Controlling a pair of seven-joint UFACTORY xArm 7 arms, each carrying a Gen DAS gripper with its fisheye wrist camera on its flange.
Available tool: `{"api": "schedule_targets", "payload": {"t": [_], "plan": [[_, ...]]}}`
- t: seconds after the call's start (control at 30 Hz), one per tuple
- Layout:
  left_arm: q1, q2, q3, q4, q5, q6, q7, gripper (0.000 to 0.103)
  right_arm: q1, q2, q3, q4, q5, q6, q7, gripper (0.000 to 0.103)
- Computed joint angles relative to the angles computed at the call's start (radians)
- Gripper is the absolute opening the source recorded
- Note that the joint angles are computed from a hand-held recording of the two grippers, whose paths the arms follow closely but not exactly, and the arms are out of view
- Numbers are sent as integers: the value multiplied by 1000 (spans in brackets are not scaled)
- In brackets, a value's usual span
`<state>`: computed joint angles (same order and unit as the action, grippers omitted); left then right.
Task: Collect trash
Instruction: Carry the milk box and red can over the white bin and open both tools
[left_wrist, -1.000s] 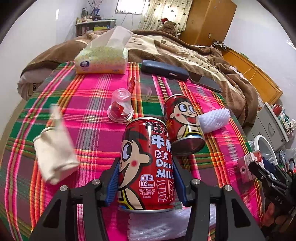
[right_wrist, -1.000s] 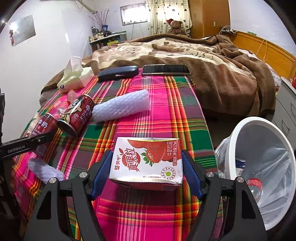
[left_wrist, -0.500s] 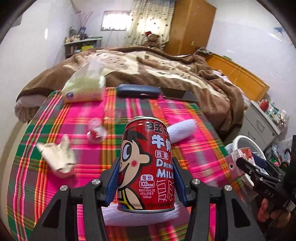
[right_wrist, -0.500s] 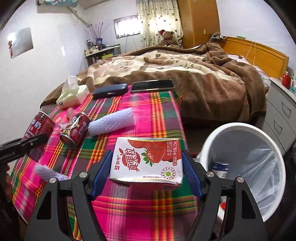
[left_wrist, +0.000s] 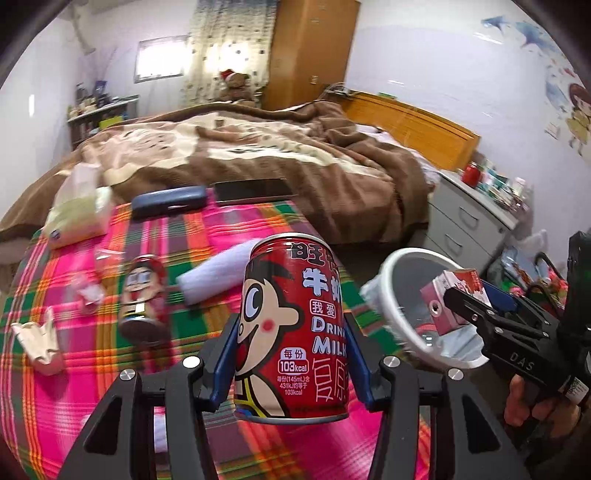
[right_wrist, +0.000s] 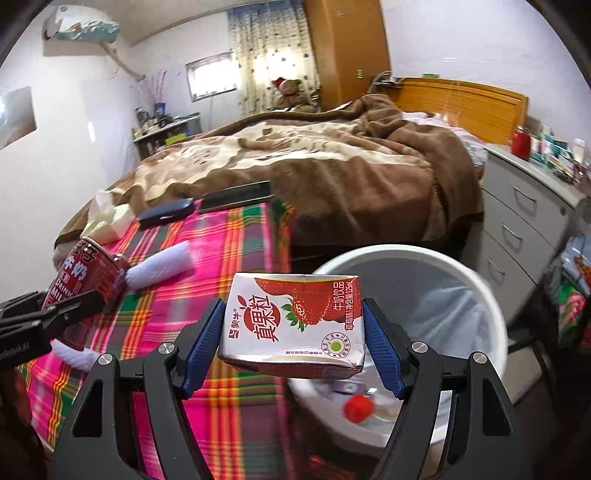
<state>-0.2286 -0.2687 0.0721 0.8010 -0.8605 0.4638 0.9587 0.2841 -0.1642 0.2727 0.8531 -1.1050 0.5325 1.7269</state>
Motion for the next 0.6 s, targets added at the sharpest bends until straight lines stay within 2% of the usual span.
{"api": "schedule_targets", "payload": {"t": [0.27, 0.37, 0.6], "plan": [[-75, 3, -66, -9, 18, -32, -25, 53, -45, -95, -3, -97, 51, 13, -16, 75], [-107, 29, -74, 12, 8, -7, -29, 52, -68, -117, 3, -123, 83, 23, -38, 75], [-138, 87, -127, 39, 10, -17, -46, 53, -113, -144, 3, -180, 160, 2, -91, 75]]}}
